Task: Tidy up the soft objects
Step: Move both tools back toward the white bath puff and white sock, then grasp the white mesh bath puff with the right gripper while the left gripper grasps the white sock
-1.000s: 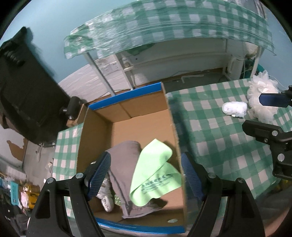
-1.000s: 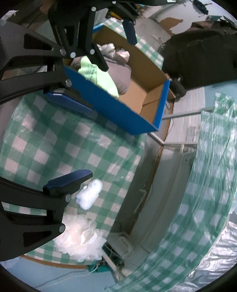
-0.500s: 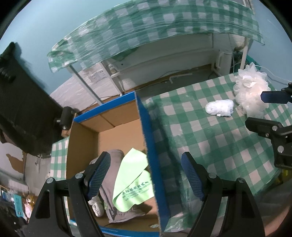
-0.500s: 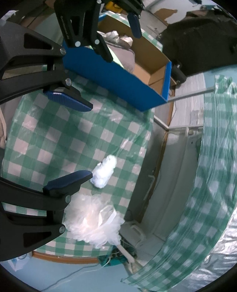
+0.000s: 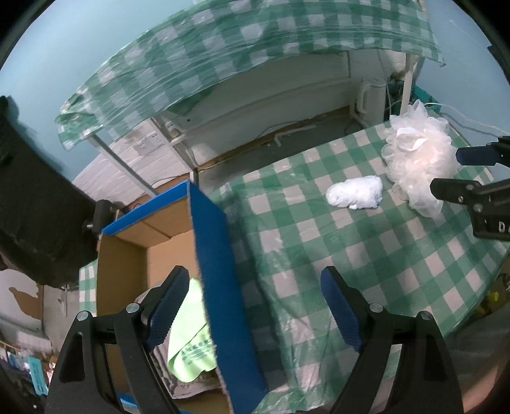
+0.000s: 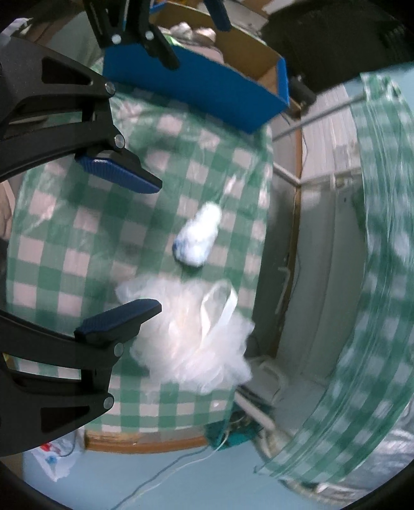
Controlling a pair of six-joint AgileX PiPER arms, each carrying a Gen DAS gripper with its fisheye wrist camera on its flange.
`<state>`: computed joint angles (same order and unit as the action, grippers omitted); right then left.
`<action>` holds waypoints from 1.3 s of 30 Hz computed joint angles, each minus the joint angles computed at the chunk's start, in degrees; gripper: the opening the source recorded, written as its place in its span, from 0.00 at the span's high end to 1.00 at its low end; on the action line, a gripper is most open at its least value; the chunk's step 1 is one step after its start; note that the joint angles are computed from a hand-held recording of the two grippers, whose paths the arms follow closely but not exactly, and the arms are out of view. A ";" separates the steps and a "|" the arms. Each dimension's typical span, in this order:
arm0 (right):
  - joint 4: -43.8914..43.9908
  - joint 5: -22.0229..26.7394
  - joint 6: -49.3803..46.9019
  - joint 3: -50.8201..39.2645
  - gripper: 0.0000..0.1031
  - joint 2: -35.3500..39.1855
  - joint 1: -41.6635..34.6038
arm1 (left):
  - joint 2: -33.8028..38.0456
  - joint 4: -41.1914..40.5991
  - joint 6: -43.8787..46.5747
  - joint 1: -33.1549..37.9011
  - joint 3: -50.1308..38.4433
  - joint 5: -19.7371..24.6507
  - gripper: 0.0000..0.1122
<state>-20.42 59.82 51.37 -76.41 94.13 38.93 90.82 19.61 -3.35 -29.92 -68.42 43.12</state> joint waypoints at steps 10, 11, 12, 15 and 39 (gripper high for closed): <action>1.47 0.94 -5.51 1.70 0.28 -2.64 -7.20 | 5.67 -3.48 1.36 -2.56 -7.57 3.13 0.23; 2.14 0.93 -6.65 1.14 0.28 -2.51 -8.50 | 6.74 -3.92 1.36 -2.62 -8.79 3.57 0.23; 2.75 0.93 -7.53 0.61 0.27 -2.29 -9.47 | 7.89 -4.08 1.09 -2.67 -10.02 4.02 0.23; 4.95 1.49 -11.29 -1.67 0.23 -0.87 -13.17 | 11.76 -5.84 1.80 -2.64 -14.48 6.53 0.23; 17.77 -3.10 -22.75 -5.28 0.12 14.62 -28.05 | 45.28 -15.49 3.20 -2.54 -56.90 25.73 0.23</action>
